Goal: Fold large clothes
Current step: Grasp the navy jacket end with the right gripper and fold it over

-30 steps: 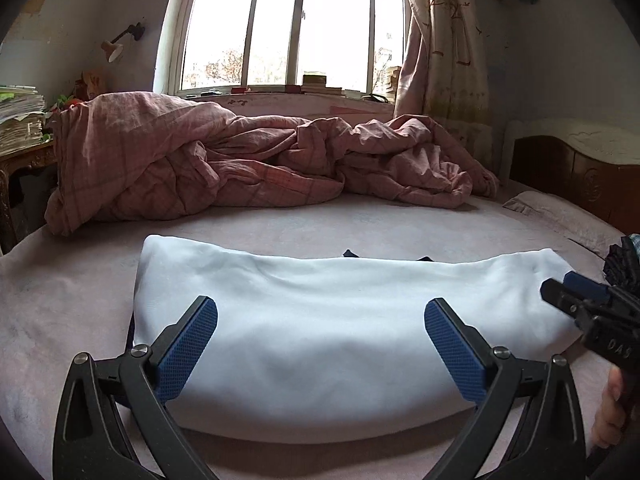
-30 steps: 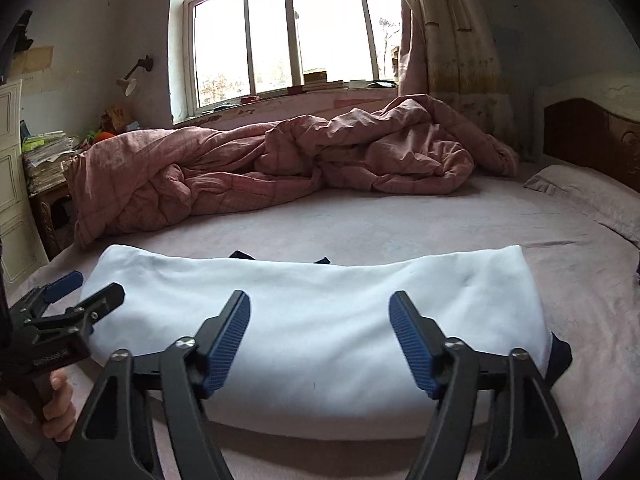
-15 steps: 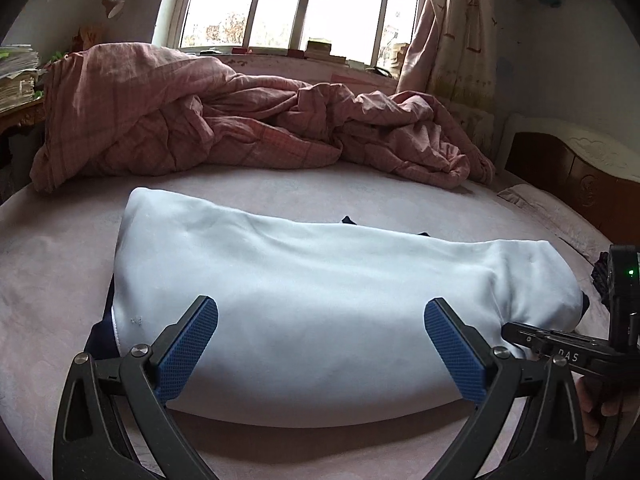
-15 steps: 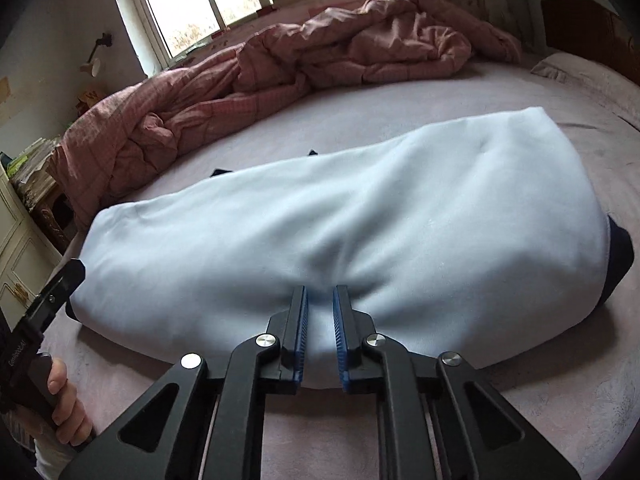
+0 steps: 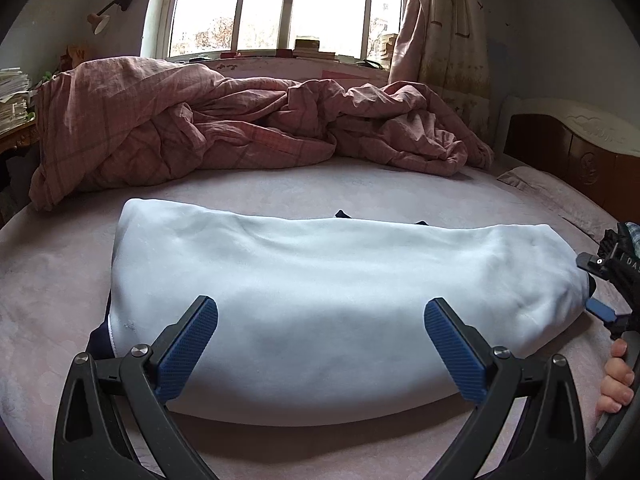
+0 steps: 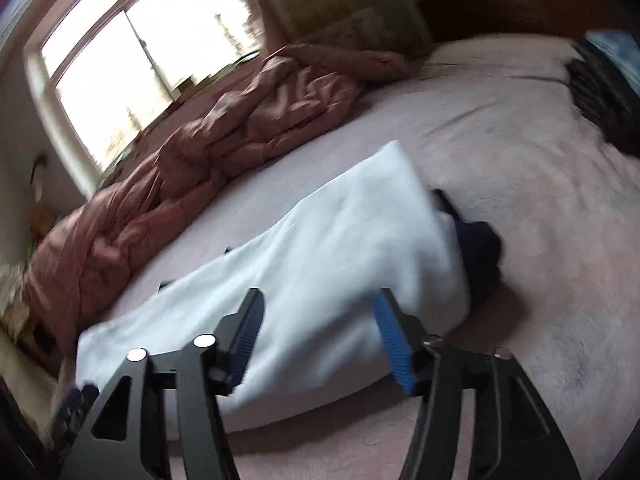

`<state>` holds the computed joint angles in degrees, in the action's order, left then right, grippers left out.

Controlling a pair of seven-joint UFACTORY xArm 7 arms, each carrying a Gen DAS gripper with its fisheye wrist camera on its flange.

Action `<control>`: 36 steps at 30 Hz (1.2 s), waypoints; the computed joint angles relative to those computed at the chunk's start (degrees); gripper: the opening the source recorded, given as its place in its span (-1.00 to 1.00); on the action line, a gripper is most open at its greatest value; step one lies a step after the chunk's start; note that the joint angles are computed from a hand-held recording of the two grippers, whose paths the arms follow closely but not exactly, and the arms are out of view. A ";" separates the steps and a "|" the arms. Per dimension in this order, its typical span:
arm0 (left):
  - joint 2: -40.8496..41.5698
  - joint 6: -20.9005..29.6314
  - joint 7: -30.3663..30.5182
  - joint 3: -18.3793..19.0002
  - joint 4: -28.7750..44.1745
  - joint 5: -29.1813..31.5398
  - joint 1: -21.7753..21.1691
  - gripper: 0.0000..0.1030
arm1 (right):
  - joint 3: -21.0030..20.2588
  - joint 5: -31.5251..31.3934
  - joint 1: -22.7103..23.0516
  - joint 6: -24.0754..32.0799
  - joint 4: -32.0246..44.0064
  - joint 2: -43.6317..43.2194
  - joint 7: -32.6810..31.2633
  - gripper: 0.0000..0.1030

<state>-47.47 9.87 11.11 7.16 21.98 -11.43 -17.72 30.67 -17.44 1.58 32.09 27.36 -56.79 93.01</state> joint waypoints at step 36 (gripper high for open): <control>-2.95 -8.80 -4.90 -0.79 -2.82 3.36 3.12 0.99 | -2.06 -6.18 8.06 -17.95 11.91 23.94 -32.14 -0.58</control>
<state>-50.42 1.07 6.20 6.37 19.16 -8.07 -14.60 28.61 -23.62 9.64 14.14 39.27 -32.86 60.86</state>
